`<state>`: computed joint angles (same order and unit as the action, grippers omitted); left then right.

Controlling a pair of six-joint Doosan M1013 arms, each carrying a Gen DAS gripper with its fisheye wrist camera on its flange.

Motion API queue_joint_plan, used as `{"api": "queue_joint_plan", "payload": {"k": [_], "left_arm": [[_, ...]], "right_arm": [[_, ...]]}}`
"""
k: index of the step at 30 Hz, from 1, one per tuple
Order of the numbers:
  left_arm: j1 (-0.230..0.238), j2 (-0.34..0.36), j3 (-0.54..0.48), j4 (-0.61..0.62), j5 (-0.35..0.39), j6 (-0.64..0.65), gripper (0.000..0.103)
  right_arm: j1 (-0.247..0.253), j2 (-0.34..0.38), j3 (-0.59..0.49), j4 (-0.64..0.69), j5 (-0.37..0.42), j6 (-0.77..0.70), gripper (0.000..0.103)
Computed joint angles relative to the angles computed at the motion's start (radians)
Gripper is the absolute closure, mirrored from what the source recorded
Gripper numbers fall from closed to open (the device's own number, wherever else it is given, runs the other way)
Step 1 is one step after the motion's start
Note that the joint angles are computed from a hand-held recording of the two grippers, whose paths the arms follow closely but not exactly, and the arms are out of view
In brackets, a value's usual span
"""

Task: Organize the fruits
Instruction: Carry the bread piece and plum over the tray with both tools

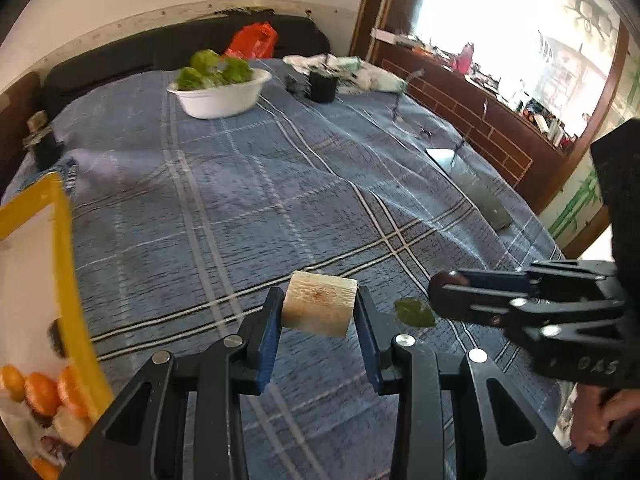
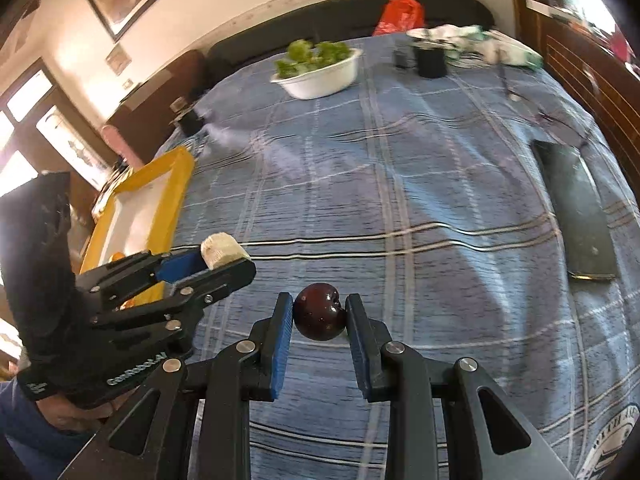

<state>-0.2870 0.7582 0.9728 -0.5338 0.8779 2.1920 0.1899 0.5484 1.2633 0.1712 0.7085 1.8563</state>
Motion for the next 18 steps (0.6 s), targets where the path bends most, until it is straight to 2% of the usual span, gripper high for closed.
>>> {"api": "queue_joint_plan", "payload": {"k": [8, 18], "left_arm": [[0.057, -0.057, 0.074, -0.008, -0.08, -0.052, 0.069], [0.154, -0.131, 0.181, 0.031, -0.196, -0.171, 0.068]], "right_arm": [[0.045, 0.051, -0.095, 0.059, 0.039, -0.122, 0.073], [0.112, 0.144, -0.258, 0.153, 0.117, -0.313, 0.073]]}}
